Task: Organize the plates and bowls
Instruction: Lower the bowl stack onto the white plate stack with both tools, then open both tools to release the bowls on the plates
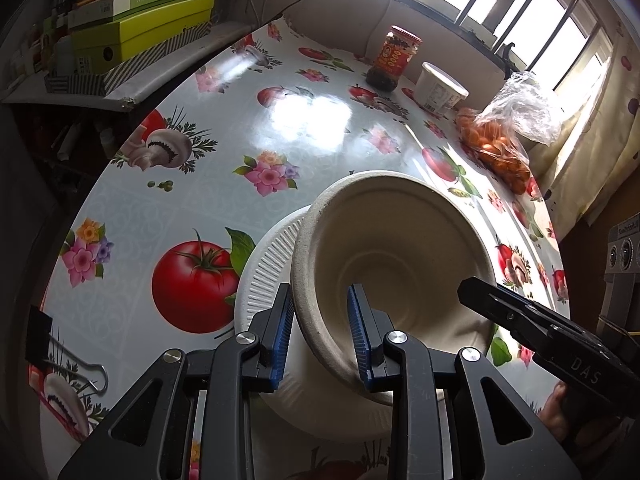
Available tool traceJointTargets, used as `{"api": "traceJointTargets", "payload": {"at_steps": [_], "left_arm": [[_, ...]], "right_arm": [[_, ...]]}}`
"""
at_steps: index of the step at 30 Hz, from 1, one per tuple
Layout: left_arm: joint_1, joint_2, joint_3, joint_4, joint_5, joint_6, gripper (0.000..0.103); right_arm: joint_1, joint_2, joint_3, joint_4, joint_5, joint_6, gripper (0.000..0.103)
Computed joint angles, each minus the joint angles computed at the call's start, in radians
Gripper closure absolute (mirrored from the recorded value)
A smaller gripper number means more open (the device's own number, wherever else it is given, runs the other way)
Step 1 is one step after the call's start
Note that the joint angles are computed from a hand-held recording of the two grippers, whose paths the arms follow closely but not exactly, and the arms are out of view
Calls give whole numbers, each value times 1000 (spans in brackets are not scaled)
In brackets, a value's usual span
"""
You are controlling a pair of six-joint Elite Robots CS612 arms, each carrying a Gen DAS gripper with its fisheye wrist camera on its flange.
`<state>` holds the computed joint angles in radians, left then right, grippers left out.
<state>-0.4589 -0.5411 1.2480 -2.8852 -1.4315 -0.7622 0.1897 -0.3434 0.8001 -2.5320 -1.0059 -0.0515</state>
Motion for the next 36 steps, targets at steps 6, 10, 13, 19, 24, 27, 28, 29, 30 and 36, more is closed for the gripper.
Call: {"api": "traceJointTargets", "payload": {"at_steps": [6,10,13,19,24,27,28,29,30,36], "left_arm": [[-1,-3,6,-2,10,-1,74],[-2,-4,7,-3,11,1,74],[-2,-6,10,-6,12,5,73],[-6,-14,22,-9,33,1,62],[-13,-22,35,-12,53,3,60],[-18,-28,45,-18,64,6,60],[-20,-30,49,-20,68,7,60],[-23,-33,53,-21,78,10,60],[-26,-35,57,-23,89,13,60],[-44,-53,88,-44,137,24,60]], "right_arm": [[0,-3,7,-14,-3,5,69],[0,-6,13,-21,-6,1,67],[1,-8,17,-27,-9,1,64],[2,-15,33,-54,-16,5,55],[0,-26,60,-87,-14,5,52],[0,-37,85,-118,-23,0,50],[0,-40,91,-127,-23,-1,50],[0,-44,101,-138,-26,-4,50],[0,-48,110,-150,-29,-6,49],[-3,-75,168,-214,-26,-15,47]]}}
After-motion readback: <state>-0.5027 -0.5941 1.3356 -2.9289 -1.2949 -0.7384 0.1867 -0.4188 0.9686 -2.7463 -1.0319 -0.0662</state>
